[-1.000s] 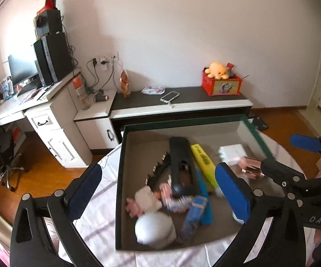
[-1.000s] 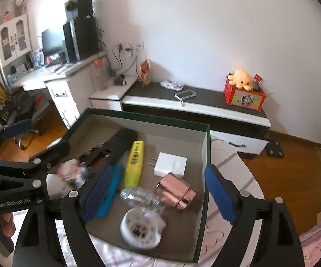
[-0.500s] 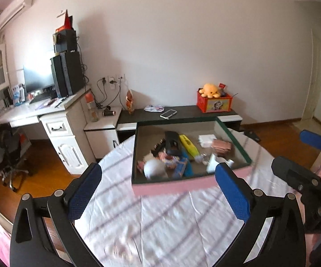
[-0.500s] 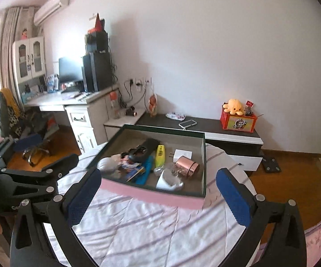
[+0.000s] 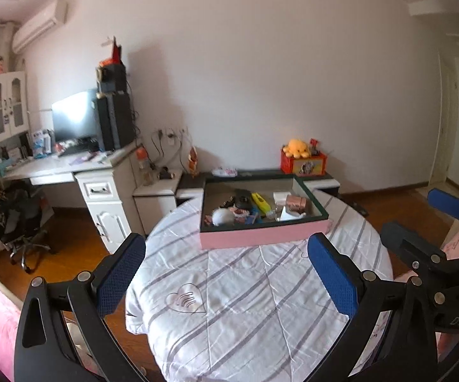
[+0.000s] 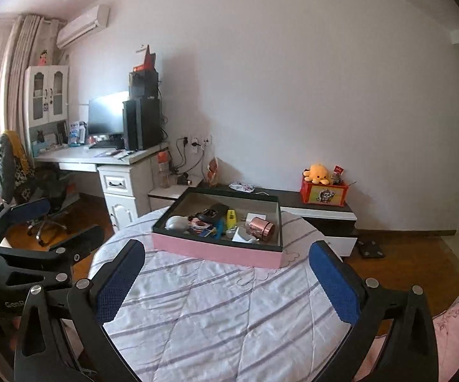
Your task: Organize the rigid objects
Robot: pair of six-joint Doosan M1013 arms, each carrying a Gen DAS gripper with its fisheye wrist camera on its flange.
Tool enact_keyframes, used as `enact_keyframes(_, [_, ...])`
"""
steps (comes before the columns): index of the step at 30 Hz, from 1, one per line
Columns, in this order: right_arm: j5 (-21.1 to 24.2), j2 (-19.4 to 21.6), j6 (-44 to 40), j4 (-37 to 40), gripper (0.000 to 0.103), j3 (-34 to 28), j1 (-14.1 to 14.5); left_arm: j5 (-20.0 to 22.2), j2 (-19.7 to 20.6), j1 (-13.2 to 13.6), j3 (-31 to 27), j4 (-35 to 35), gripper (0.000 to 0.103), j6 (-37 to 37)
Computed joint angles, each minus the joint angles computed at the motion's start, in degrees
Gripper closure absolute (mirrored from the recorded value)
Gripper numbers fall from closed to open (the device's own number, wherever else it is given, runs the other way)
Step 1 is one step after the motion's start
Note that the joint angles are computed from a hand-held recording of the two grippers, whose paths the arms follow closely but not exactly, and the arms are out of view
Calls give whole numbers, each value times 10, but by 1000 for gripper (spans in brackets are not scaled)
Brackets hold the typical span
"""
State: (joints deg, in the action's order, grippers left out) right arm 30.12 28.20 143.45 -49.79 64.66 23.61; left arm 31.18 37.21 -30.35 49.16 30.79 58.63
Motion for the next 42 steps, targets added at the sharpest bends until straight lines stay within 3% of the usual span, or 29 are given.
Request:
enact_keyframes(9, [19,-41,140,-172,0,58,33,-66,-67,-7,105,116,0,-134])
enact_keyframes(14, [37,-63,194,-244,0,88,52,-87,-100,-15,158,233,0,-243])
enact_keyframes(19, [38,-84,258,-312,0,116,66,-88,-137,-28,212,421,0,-411])
enact_keyframes(26, [46,-108,340,-407,0,145,79,-89,-165,-38,250,597,0,-569])
enact_keyframes(30, [62,-111,360,-435,0,150,86,-94,-171,-38,260,636,0,-611])
enact_keyframes(42, [62,-111,360,-425,0,151,89,-92,-174,-40,266,650,0,-629])
